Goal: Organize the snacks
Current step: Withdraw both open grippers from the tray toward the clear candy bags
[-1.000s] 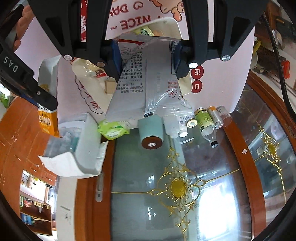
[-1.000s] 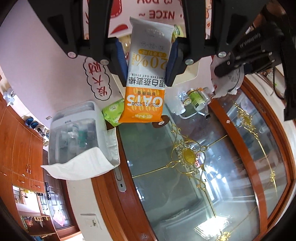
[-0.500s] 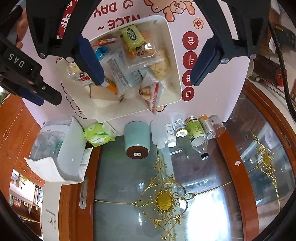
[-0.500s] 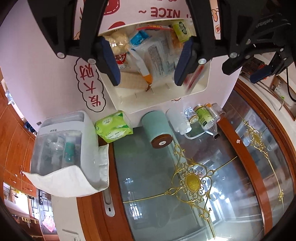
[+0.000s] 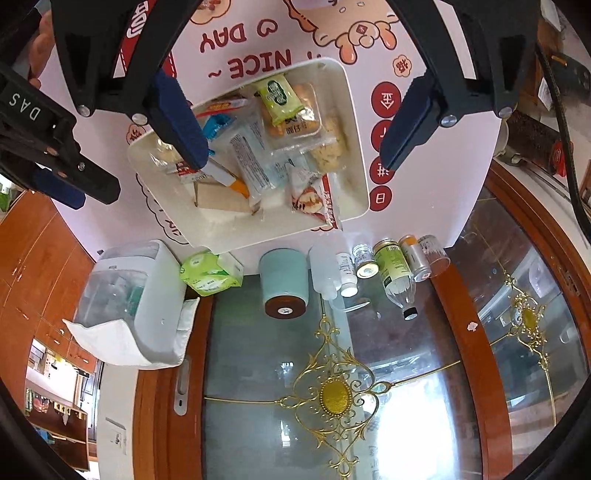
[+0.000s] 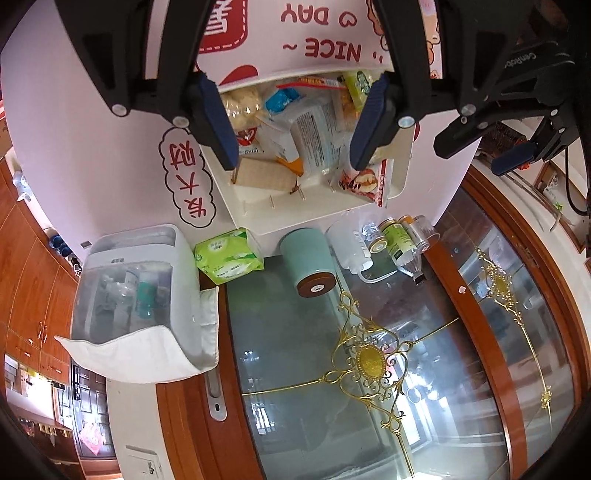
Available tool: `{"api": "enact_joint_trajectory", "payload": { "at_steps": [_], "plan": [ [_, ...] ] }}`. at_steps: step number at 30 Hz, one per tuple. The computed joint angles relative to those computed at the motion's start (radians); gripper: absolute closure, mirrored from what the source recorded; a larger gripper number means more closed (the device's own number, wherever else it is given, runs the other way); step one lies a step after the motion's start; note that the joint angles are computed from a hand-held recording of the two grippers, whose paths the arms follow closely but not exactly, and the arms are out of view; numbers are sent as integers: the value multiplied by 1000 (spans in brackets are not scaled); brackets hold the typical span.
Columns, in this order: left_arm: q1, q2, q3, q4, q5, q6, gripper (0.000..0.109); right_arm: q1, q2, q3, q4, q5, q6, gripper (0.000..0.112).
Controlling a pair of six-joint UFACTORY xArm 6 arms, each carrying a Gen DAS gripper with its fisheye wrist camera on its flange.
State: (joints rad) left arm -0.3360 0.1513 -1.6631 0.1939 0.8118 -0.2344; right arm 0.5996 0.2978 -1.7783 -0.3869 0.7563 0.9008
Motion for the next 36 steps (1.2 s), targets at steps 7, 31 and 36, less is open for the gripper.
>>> {"api": "enact_joint_trajectory", "payload": {
  "at_steps": [7,31,36],
  "plan": [
    [-33,-109,134,45,-37,-35,15,15,-109,145,-9,-31,16,49],
    [-146,-510,781,-99,-47,-96,15,145,-435,755,184,-159,-25,49],
    [-161,-525,878,-132,-35,-144,15,166,-436,825,255,-174,-41,49]
  ]
}}
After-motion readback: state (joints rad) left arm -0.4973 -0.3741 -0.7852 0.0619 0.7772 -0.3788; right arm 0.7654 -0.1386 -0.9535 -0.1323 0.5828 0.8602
